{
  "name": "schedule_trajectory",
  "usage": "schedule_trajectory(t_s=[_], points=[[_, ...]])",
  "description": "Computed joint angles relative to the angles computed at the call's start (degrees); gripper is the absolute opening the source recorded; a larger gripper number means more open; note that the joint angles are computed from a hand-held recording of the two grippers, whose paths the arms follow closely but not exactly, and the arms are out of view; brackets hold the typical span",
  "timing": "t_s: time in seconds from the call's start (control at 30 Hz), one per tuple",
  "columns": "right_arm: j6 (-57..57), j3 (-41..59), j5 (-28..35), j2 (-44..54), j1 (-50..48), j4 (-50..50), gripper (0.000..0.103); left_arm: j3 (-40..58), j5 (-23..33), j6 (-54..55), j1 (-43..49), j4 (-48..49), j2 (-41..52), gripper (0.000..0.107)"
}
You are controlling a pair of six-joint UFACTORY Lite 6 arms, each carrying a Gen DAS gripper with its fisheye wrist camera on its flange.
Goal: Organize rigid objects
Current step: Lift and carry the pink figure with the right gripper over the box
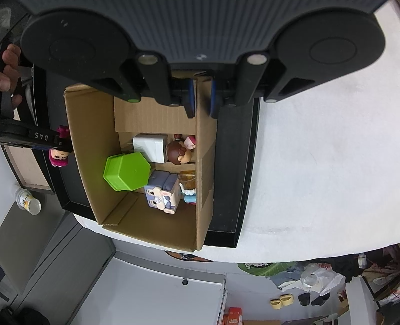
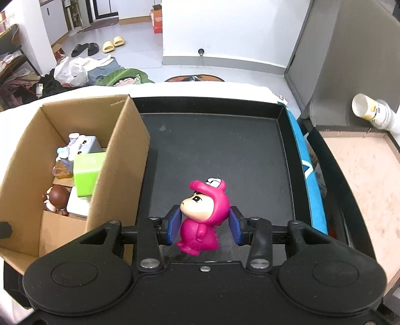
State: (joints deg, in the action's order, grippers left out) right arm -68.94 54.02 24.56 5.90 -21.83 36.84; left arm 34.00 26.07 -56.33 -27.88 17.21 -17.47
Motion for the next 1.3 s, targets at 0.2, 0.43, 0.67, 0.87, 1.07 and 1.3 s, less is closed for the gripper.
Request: schedule_trajectory(t_s=[0.2,0.43,0.67,0.87,1.07,1.3], points=[[-6.45,-3.19,-1.01,-5.68,0.78,4.25,0.041,0.42,0.75,-1.00,-0.70,1.14,-0.39,0.011],[-8.38,-3.39,2.10,-9.37,1.46,6.15,0.041,0.18,1.63,0.57,-0.75,0.07,-1.84,0.011],[-6.33,-3.93,6.30,-14.12,2.97,3.64,0.041,0.30,3.50,2.28,-1.43,-0.61,-2.96,0.011],[-7.61,-6.36,5.73,-19.41,4.16,4.42,0.041,-0.32,3.98,2.26,-1.93,-0.51,-3.79,0.011],[-8.60,-6.89,6.89,-22.18,4.29,5.50,0.041,-0.23,4.22,2.06,-2.03,-0.20,-3.79,0.011],[-12.04,-6.37,12.31,-24.34,3.22,9.40,0.041,0.10,4.65,2.74,-2.03,-0.98,-3.94,0.011]])
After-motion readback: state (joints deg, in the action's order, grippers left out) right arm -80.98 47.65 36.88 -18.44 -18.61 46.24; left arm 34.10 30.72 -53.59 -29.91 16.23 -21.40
